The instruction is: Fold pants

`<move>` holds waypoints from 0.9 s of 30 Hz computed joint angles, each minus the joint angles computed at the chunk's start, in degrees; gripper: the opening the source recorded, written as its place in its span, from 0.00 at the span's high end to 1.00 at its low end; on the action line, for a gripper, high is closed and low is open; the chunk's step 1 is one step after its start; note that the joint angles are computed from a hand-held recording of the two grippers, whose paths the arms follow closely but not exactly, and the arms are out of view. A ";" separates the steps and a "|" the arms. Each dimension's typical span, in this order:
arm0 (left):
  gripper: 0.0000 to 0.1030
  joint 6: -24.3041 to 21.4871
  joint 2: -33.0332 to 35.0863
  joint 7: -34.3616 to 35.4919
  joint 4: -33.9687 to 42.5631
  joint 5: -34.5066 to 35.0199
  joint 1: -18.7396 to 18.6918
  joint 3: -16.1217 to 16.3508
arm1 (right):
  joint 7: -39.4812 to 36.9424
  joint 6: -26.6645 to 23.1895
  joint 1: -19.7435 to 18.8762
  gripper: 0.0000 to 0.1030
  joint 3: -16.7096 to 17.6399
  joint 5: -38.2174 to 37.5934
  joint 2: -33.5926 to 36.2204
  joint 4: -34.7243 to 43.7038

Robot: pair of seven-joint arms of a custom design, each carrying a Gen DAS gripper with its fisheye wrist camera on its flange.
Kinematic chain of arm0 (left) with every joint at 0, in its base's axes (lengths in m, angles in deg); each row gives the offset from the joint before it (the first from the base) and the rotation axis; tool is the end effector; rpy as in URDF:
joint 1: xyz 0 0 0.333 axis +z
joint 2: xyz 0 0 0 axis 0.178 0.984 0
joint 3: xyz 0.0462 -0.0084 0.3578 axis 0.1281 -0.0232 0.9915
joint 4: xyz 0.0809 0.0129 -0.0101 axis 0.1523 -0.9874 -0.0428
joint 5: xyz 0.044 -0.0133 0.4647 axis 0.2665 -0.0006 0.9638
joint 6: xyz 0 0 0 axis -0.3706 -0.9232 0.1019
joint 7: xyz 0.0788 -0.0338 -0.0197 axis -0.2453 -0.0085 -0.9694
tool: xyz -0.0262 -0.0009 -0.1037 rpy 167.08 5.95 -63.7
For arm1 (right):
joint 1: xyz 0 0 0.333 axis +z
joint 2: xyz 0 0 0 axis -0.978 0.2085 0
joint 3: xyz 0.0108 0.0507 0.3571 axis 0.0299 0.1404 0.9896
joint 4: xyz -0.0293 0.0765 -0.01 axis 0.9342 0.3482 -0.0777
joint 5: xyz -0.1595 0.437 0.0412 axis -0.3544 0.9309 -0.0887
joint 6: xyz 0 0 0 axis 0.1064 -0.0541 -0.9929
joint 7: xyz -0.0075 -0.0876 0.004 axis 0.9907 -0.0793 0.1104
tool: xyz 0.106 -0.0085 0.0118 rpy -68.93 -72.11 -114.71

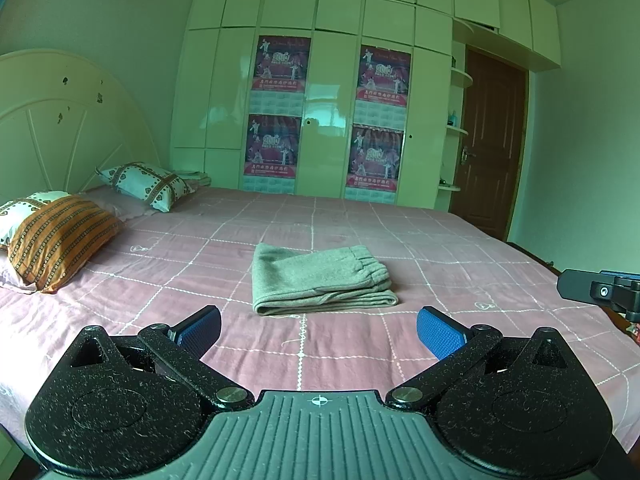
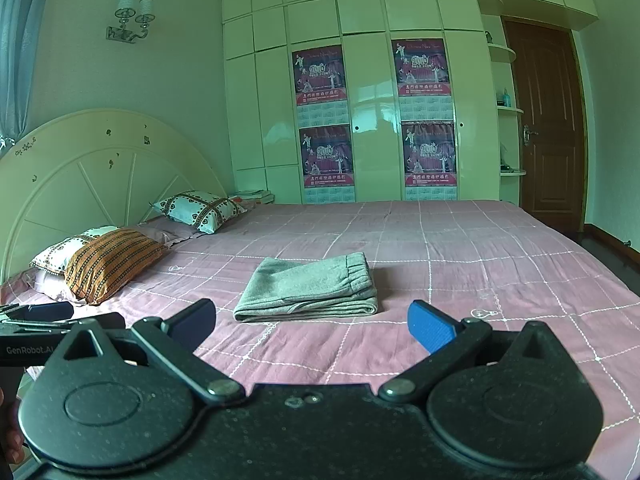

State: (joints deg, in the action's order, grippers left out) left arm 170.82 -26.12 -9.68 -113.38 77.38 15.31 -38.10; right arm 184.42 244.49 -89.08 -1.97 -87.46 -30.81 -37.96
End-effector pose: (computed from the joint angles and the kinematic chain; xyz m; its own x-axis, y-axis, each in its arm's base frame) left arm 0.5275 -0.2125 0.6854 -0.0558 -0.9942 0.0922 -0.3237 -0.0693 -0.9436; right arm 0.4968 0.2452 0.6943 0.2232 -0.9704 -0.0920 -0.2878 0.0245 -0.9574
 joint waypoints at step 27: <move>0.00 -0.30 -0.29 -1.29 -0.09 1.37 0.36 -0.30 | -0.74 0.02 0.64 0.06 -0.75 0.18 0.09 0.09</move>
